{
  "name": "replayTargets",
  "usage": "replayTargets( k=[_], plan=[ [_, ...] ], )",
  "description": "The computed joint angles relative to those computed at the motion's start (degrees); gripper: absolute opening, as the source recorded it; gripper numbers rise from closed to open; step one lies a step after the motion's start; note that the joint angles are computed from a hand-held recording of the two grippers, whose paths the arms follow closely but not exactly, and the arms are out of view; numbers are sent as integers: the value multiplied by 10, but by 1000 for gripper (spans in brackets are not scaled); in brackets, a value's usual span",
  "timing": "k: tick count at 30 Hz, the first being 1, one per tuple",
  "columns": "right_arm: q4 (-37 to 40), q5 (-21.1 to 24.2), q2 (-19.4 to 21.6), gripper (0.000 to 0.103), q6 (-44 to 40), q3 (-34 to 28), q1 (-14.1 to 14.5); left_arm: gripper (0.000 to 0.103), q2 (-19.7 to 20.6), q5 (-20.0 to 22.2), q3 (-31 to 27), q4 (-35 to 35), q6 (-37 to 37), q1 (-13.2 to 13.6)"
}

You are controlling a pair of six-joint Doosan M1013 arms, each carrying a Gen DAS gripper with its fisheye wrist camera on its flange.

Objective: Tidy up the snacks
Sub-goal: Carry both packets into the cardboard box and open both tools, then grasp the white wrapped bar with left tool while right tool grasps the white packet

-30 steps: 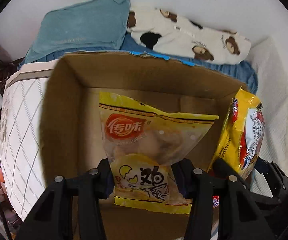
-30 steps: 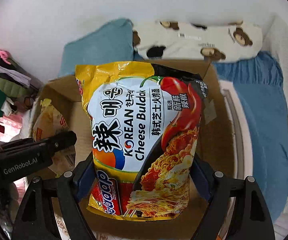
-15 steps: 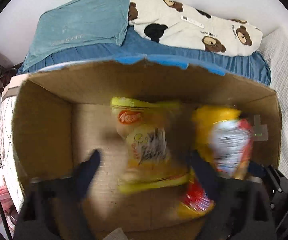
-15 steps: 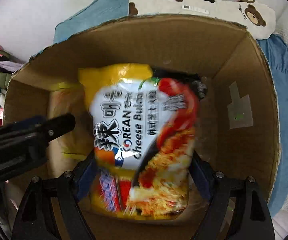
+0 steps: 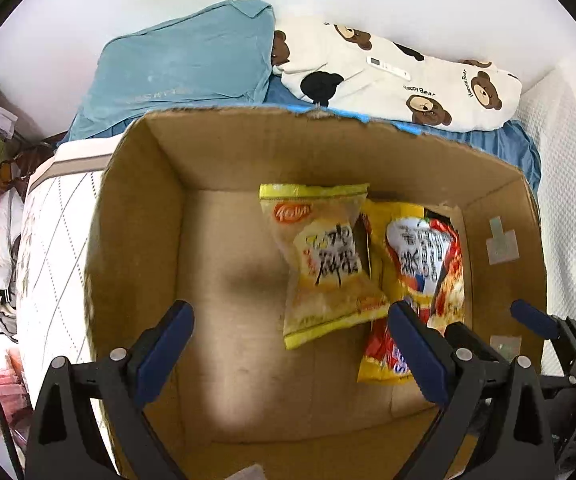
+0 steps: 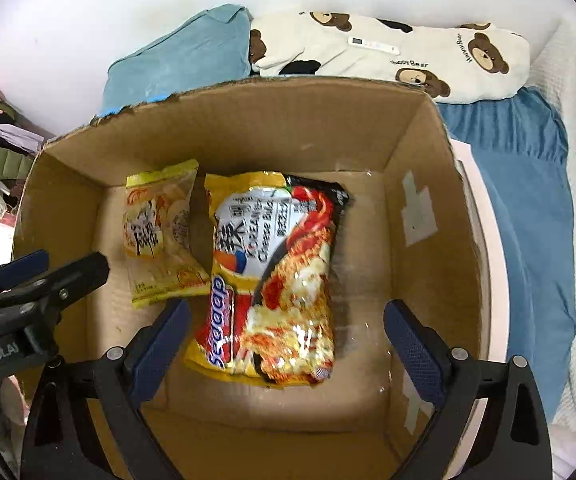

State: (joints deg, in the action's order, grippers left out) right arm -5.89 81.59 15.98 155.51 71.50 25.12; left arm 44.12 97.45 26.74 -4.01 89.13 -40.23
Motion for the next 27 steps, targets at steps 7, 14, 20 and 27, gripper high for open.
replayTargets(
  k=[7,14,20,27],
  plan=[
    [-14,3,-10,99,24,4,20,99,-40,-36,60,1,0,2],
    [-56,12,-23,99,48,-2,47,99,-90,-94,123,-12,1,4],
    [-128,44,-29,99,71,-21,88,99,-146,-157,194,-12,5,7],
    [-181,55,-41,99,109,-35,138,99,-217,-208,276,-27,24,13]
  ],
)
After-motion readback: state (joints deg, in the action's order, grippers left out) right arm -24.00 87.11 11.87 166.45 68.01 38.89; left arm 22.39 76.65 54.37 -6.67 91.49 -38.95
